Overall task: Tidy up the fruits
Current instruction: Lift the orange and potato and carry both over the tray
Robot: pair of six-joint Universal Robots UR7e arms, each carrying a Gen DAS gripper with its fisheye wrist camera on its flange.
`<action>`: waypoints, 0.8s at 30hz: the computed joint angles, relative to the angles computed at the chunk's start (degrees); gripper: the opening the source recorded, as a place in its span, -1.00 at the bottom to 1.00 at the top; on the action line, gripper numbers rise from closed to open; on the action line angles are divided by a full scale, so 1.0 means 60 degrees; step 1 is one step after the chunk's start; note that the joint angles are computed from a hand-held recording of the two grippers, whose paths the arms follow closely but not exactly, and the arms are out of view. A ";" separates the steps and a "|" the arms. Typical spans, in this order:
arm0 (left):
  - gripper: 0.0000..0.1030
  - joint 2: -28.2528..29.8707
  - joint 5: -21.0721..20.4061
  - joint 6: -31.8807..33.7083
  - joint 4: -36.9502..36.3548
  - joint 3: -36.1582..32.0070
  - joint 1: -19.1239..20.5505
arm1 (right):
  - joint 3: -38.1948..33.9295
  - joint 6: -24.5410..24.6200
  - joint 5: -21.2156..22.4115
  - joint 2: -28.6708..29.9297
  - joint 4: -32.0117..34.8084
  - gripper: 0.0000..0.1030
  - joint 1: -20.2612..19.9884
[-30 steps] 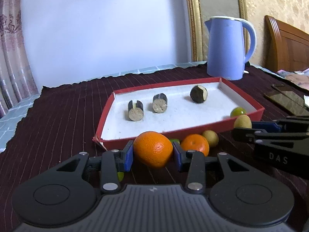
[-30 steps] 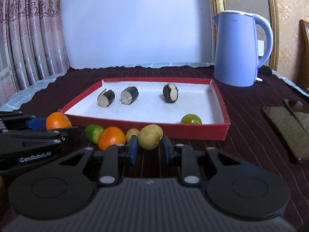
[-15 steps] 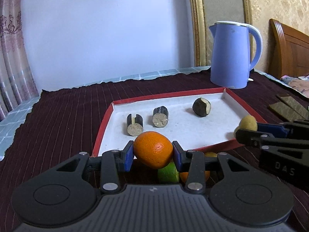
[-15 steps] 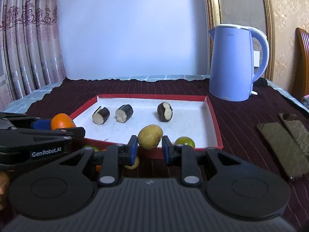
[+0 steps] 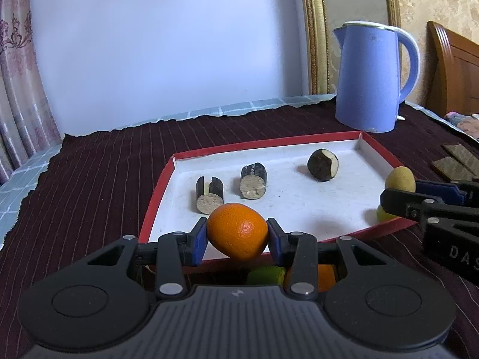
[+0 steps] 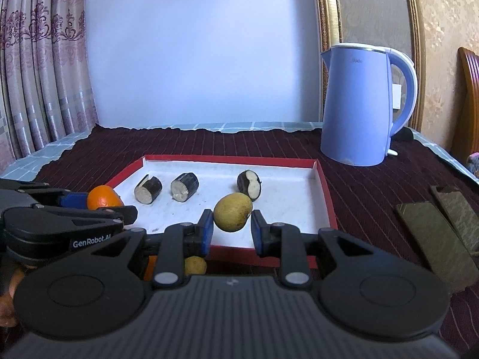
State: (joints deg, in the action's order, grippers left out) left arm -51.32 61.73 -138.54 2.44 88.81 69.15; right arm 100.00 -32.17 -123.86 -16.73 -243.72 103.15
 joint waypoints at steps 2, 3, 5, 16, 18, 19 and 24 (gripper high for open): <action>-0.22 0.0097 -0.0082 -0.0069 0.0049 -0.0122 -0.0030 | -0.0025 0.0041 0.0008 -0.0038 0.0077 -0.50 -0.0038; -0.22 0.0134 -0.0120 -0.0091 0.0067 -0.0174 -0.0041 | -0.0044 0.0049 0.0008 -0.0056 0.0107 -0.50 -0.0054; -0.22 0.0222 -0.0217 -0.0089 0.0039 -0.0260 -0.0078 | -0.0102 0.0041 -0.0021 -0.0083 0.0165 -0.50 -0.0079; -0.22 0.0726 -0.0598 -0.0196 0.0237 -0.0838 -0.0147 | -0.0355 0.0008 -0.0100 -0.0113 0.0422 -0.50 -0.0173; -0.22 0.0844 -0.0674 -0.0208 0.0282 -0.0976 -0.0160 | -0.0384 0.0008 -0.0085 -0.0131 0.0470 -0.50 -0.0202; -0.22 0.0893 -0.0712 -0.0199 0.0285 -0.1035 -0.0170 | -0.0408 0.0010 -0.0089 -0.0138 0.0500 -0.50 -0.0214; -0.22 0.1106 -0.0869 -0.0122 0.0252 -0.1268 -0.0226 | -0.0578 -0.0050 -0.0159 -0.0120 0.0596 -0.50 -0.0252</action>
State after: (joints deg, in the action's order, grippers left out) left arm -44.69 56.51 -139.27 3.95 81.20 67.80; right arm 96.53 -32.47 -124.81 -17.45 -240.14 101.64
